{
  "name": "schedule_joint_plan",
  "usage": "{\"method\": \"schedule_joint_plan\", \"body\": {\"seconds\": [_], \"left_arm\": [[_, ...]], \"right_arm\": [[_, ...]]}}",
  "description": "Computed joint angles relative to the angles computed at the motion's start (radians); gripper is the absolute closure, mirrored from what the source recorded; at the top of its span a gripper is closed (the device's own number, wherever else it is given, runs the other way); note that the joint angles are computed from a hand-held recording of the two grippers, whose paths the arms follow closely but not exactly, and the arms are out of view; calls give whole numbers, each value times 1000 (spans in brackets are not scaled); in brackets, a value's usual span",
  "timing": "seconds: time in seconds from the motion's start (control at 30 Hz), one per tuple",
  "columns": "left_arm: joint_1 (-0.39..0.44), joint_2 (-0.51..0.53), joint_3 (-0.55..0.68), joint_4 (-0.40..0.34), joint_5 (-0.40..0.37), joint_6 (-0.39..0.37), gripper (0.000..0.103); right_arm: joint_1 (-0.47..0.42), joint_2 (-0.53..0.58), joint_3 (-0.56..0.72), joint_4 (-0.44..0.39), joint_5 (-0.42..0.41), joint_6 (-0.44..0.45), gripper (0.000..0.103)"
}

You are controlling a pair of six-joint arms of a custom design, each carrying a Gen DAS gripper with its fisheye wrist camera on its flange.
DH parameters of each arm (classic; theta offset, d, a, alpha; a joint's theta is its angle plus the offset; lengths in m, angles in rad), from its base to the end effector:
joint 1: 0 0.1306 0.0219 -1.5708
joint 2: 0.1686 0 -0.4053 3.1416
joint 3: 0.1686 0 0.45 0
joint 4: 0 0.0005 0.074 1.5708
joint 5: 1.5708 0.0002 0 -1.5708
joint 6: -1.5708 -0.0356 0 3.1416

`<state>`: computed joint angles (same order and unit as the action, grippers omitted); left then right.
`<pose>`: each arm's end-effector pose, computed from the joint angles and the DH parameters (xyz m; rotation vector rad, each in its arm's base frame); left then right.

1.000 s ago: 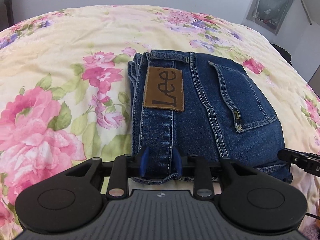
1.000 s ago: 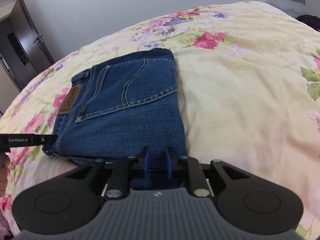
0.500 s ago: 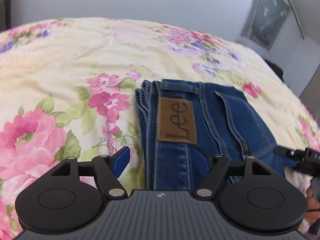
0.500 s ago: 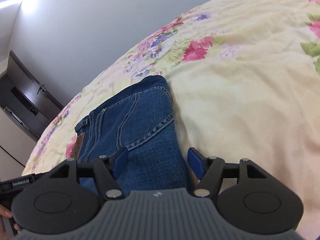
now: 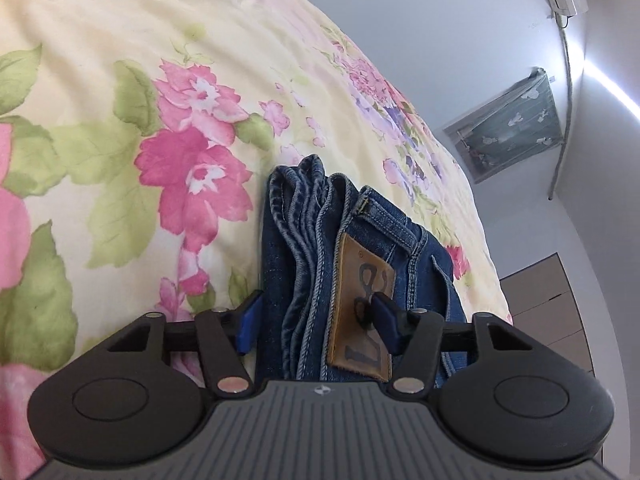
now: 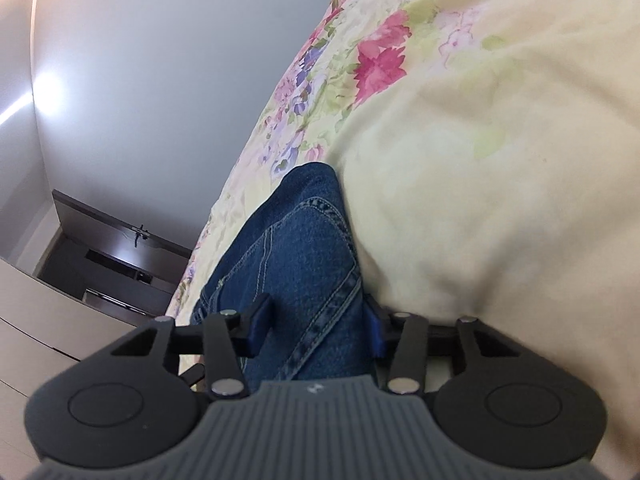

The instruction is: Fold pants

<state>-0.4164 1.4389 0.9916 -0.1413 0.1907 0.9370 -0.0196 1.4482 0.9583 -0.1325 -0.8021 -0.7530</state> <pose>0.4845 -0.2222 0.2803 -0.4813 2.2672 -0.9478 0.5181 0.0149 0.2660 0.3871 2.2280 1.2813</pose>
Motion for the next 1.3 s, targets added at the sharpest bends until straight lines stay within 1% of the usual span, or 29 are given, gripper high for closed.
{"method": "schedule_joint_plan", "body": {"seconds": [0.03,0.07,0.1,0.13,0.17,0.23,0.33,0.43,0.5,0.57,0.63,0.7,0.87,0.97,1.07,1.17,1.23,1.3], "left_arm": [[3,0,1,1,5,0,52],[5,-3,1,2,8,6,55],[5,-6,1,-2,6,13,62],[6,-10,3,-7,7,19,66],[5,-14,5,-15,5,14,67],[-2,-25,19,-58,-18,-24,72],[-11,-40,39,-101,-34,-52,74],[-12,-71,46,-143,-45,-80,74],[-3,-101,49,-188,-48,-97,74],[15,-136,54,-255,-40,-116,74],[38,-177,62,-338,-44,-154,74],[67,-229,57,-410,-54,-194,74],[159,-353,33,-563,-70,-266,74],[221,-417,1,-623,-63,-307,74],[281,-459,-42,-635,-47,-321,74],[330,-471,-87,-605,-29,-328,74],[361,-461,-109,-589,-1,-325,74],[380,-450,-132,-570,24,-332,74]], "right_arm": [[-4,11,5,12,-14,-18,64],[-6,14,6,15,-20,-25,67],[-8,13,7,11,-25,-27,71],[-9,11,9,5,-30,-23,73],[-9,7,11,1,-33,-18,77],[-3,-11,15,-17,-25,2,80],[9,-44,36,-83,-1,76,82],[24,-83,61,-152,16,120,83],[37,-101,80,-194,17,148,83],[59,-117,97,-238,22,169,83],[92,-131,102,-250,28,155,83],[134,-142,101,-244,33,126,83],[255,-134,87,-164,27,2,83],[336,-120,89,-134,35,-44,83],[401,-92,100,-119,46,-65,83],[445,-50,119,-107,64,-71,83],[465,-19,136,-116,79,-73,83],[477,11,157,-149,92,-57,83]]}}
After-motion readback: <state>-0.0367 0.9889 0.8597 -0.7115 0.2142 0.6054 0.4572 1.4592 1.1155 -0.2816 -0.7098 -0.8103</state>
